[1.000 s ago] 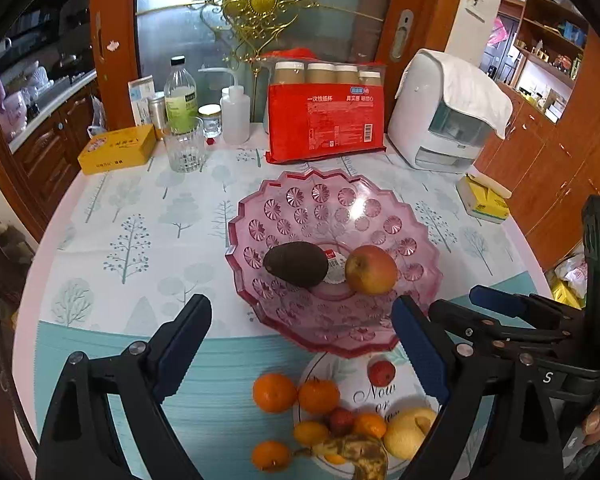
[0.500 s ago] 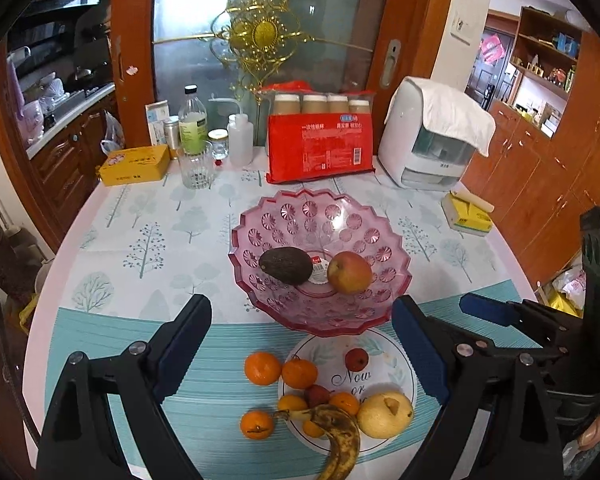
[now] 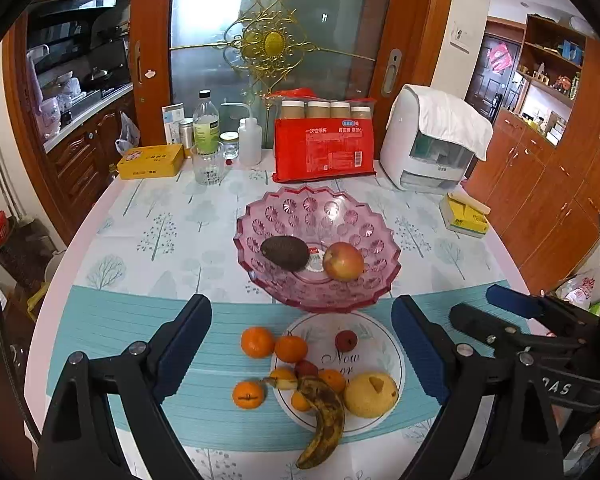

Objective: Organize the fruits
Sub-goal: 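Withdraw both tools from the pink bowl back toward the fruit plate, then grasp the spotted banana at its middle with the left tool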

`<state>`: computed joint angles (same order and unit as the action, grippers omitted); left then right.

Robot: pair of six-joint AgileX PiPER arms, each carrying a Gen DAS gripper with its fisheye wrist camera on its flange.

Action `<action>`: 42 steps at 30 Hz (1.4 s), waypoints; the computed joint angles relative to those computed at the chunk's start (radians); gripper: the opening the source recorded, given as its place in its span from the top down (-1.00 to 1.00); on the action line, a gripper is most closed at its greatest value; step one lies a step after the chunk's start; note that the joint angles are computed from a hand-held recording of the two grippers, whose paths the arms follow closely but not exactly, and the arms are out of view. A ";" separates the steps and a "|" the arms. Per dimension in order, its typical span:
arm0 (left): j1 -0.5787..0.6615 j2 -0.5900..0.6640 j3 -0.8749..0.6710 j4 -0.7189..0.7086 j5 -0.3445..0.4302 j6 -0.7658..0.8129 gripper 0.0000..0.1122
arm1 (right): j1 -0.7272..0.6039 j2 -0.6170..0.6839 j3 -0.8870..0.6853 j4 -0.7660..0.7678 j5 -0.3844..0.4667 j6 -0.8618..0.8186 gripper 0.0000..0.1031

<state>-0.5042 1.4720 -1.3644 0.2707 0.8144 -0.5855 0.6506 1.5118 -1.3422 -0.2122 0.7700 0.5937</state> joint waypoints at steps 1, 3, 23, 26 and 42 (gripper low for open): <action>-0.006 -0.003 0.005 0.007 0.002 -0.011 -0.62 | 0.002 -0.010 0.010 -0.004 -0.001 0.006 -0.41; -0.018 -0.016 0.025 0.015 0.003 -0.034 -0.62 | 0.011 -0.033 0.036 -0.025 -0.002 0.029 -0.41; -0.097 -0.005 0.366 -0.038 -0.117 -0.091 -0.62 | 0.047 -0.087 0.362 -0.096 -0.118 0.170 -0.41; -0.104 0.037 0.401 -0.078 -0.173 -0.065 -0.62 | 0.053 -0.063 0.379 -0.102 -0.132 0.196 -0.41; -0.125 0.262 0.440 -0.028 -0.398 -0.198 -0.43 | 0.032 -0.004 0.409 -0.050 -0.161 0.174 -0.41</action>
<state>-0.6295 1.7343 -0.9244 0.2424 0.4166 -0.7830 0.6830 1.5080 -0.9331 -0.2618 0.6087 0.7673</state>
